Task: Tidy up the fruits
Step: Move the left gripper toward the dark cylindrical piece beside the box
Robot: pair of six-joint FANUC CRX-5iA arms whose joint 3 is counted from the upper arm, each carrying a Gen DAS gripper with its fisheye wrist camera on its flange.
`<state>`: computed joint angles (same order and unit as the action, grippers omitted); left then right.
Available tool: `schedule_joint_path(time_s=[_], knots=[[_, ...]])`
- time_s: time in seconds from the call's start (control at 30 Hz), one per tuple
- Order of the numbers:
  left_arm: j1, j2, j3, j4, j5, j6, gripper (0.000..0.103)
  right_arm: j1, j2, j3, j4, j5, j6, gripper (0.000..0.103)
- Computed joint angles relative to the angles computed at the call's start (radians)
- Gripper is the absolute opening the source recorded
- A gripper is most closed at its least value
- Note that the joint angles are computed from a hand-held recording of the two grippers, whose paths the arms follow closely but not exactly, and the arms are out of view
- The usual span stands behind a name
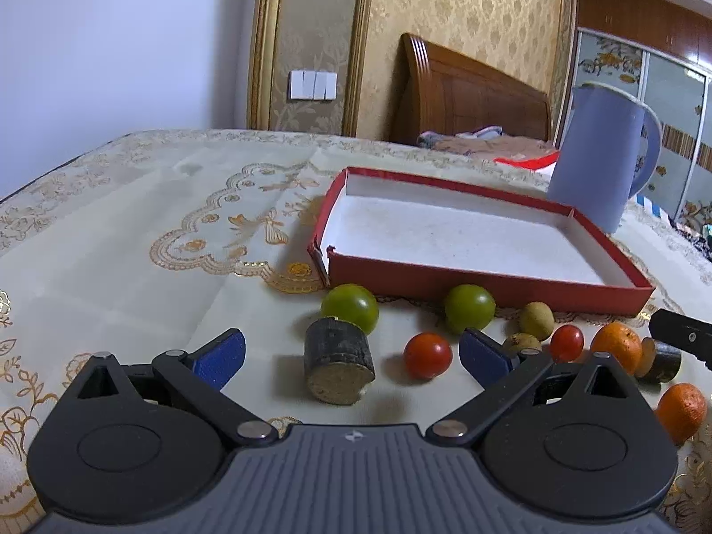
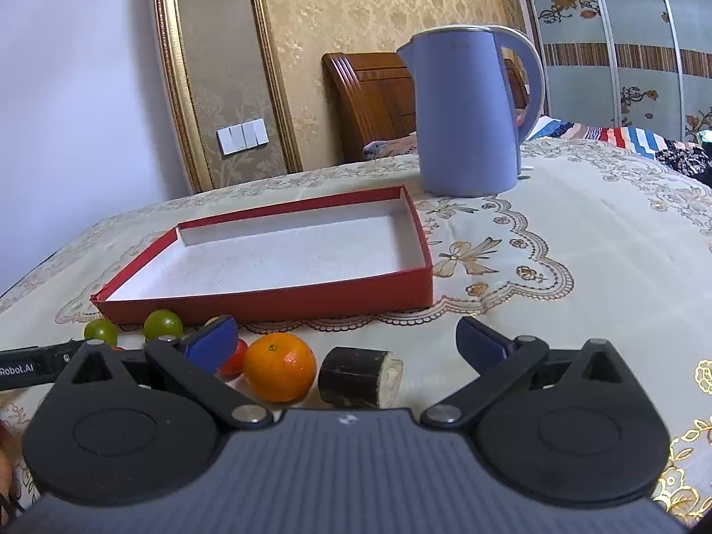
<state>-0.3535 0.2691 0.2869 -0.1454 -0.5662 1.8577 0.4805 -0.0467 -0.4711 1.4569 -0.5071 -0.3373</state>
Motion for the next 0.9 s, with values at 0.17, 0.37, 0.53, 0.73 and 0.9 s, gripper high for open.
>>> schedule_joint_path(time_s=[0.17,0.37,0.53,0.73,0.9], knots=[[-0.005,0.016,0.039,-0.025,-0.062,-0.032,0.103,0.002,0.000,0.002,-0.018,0.001,0.005,0.103],[-0.010,0.025,0.061,-0.050,-0.099,-0.018,0.103,0.005,0.003,0.008,-0.035,-0.002,0.018,0.103],[-0.025,0.045,0.112,-0.104,-0.169,0.025,0.103,0.008,0.007,0.013,-0.056,-0.004,0.035,0.103],[-0.022,0.049,0.124,-0.104,-0.189,0.008,0.103,0.008,0.007,0.016,-0.072,-0.002,0.046,0.103],[-0.019,0.043,0.128,-0.137,-0.208,-0.047,0.103,0.011,0.009,0.020,-0.089,-0.006,0.058,0.103]])
